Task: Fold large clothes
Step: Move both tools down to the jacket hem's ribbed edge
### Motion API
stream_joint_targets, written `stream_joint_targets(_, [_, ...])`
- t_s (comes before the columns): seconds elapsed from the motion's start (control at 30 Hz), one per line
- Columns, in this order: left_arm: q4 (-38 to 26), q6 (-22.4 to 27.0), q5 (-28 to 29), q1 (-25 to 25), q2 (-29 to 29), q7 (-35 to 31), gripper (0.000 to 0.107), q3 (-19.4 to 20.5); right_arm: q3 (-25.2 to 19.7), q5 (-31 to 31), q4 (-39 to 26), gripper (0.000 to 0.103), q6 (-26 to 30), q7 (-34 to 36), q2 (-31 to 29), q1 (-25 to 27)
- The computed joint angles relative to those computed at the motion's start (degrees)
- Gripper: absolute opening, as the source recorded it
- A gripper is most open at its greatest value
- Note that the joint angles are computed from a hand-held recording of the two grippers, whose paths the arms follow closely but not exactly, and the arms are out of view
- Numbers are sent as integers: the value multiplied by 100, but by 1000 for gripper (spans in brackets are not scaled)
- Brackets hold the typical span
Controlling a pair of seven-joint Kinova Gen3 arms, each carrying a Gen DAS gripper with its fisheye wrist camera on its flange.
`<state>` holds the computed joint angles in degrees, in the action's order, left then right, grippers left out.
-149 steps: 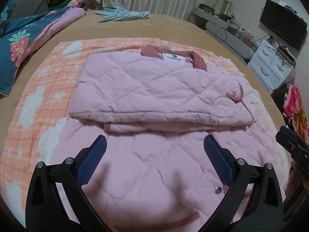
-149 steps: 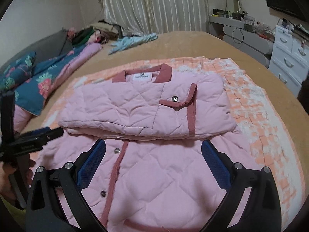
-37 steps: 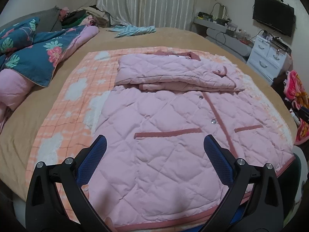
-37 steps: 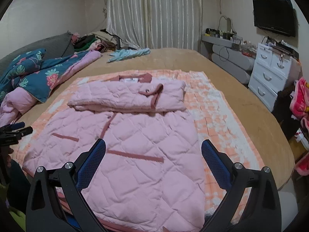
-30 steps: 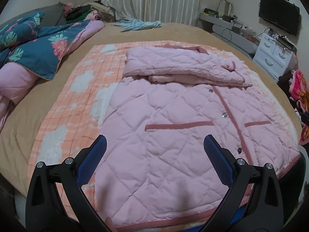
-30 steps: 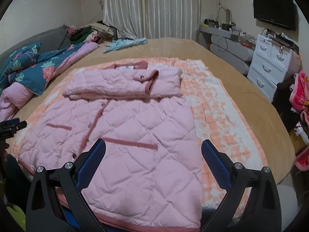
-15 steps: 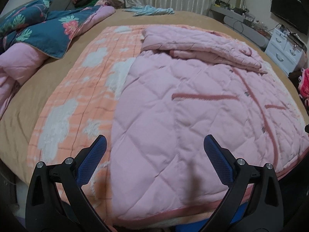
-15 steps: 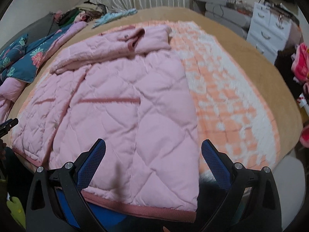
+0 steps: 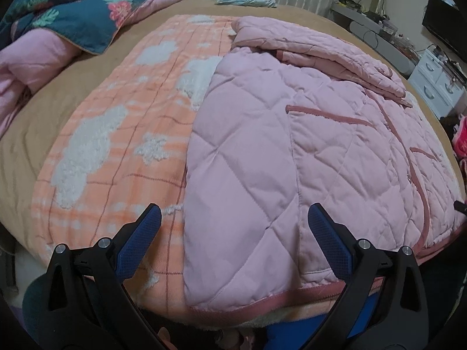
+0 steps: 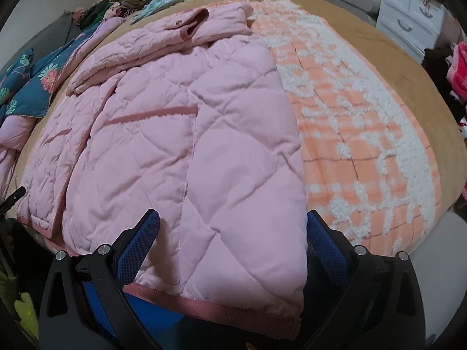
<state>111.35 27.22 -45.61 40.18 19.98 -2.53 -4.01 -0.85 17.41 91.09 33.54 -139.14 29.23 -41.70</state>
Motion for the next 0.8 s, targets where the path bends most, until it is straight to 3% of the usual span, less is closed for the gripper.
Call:
stream_joint_targets(0.17, [129,-250,250,-173,-21,-183,94,73,-216,-285,83,98,-161,311,-9,249])
stream_joint_targets(0.37, [171,-474,797,-323,38,-715,94,98,-210,-280,286,90,-362,598,-110,147])
stream_joint_targets(0.43, [169,-593,1018,-405,79,-946,94,117,-178,-224,417,84,-571,626,-171,110])
stream_joint_targets(0.5, [194,-760,1230,-429,113,-1138,94,75,112,-52,528,58,-771,356,-232,-138])
stream_joint_targets(0.53, [196,-808,1303,-393,130,-1203,94,14,195,40,565,53,-889,272,-259,-212])
stream_joint_targets(0.6, [197,-909,1429,-324,147,-1346,94,-85,335,213,654,33,-1140,134,-338,-340])
stream_joint_targets(0.7, [250,-1137,1530,-140,123,-1494,93,-289,502,364,793,28,-1653,1,-501,-451])
stream_joint_targets(0.8, [344,-1387,1537,295,73,-1439,76,-713,371,269,760,28,-1761,212,-544,-327])
